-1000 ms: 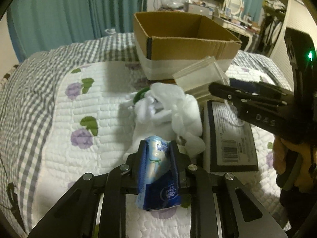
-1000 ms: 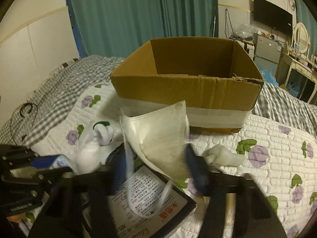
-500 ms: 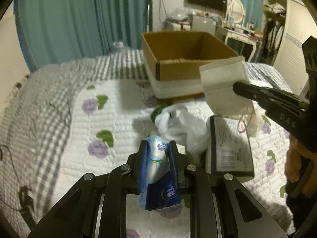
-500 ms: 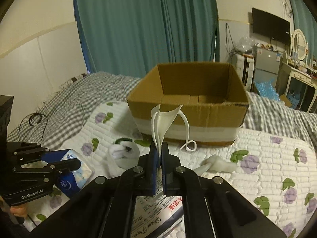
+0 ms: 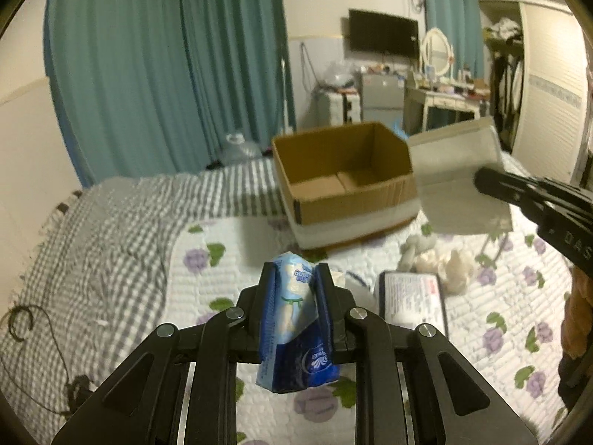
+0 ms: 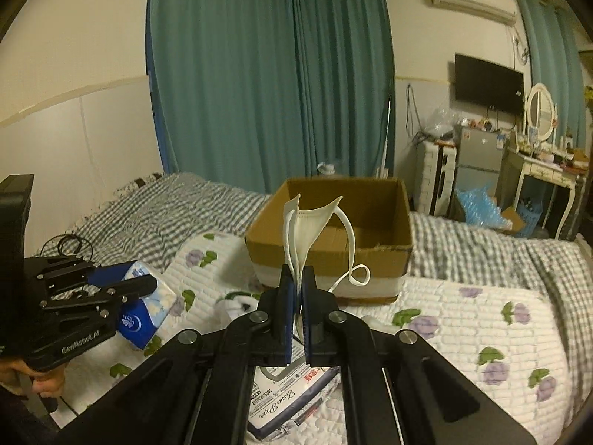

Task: Organize soft objects
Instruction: 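Carry the tissue pack and white mask over the cardboard box with both grippers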

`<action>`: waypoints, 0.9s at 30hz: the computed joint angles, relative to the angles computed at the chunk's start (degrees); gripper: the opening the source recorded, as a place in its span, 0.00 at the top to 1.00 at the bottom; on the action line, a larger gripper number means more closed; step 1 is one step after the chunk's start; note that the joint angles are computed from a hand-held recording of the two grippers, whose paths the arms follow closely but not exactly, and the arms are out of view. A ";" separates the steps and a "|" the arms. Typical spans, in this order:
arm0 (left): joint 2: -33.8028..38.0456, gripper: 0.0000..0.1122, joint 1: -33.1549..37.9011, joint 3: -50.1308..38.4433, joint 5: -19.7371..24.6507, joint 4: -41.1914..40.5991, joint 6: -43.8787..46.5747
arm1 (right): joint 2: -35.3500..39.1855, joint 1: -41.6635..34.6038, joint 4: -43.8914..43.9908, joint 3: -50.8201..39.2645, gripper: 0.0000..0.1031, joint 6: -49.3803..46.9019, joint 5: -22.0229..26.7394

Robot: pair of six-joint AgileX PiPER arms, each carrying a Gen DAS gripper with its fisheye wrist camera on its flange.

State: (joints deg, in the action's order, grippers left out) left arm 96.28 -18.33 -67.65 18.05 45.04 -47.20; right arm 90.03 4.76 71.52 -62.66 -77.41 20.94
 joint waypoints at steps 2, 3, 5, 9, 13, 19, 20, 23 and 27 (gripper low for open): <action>-1.50 0.82 0.47 0.11 -0.49 0.49 -1.19 | -2.29 -0.30 -0.52 0.75 0.97 0.19 0.18; -2.14 0.82 0.54 0.18 -0.51 1.13 -2.16 | -3.27 -0.73 -1.41 0.73 0.97 1.02 0.95; -3.22 0.82 0.79 -0.11 -0.82 5.05 -6.28 | -5.27 -1.46 -2.39 0.91 0.97 2.20 2.19; -5.24 0.82 0.03 -1.01 0.21 10.97 -12.03 | -8.09 -2.25 -5.96 -0.04 0.97 5.39 3.36; -5.59 0.82 0.69 -2.61 0.27 9.47 -11.95 | -9.24 -4.52 -4.67 -1.63 0.97 5.66 6.20; -4.42 0.82 2.44 -6.38 -0.97 5.09 -9.35 | -8.49 -5.94 -3.41 -4.41 0.97 3.81 7.42; -4.15 0.82 2.40 -7.19 -0.94 4.43 -8.88 | -8.01 -6.12 -2.95 -5.15 0.97 3.66 7.79; -2.27 0.82 2.08 -11.19 -0.63 3.20 -7.07 | -6.10 -6.56 -2.80 -8.21 0.96 3.79 8.34; 1.11 0.82 1.66 -16.73 -0.52 -0.15 -3.05 | -3.46 -5.98 -3.39 -11.76 0.96 3.62 7.69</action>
State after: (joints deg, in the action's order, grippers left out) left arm 97.39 -16.67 -84.38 17.53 44.89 -50.25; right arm 86.57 -1.23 68.13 -74.42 -73.80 28.62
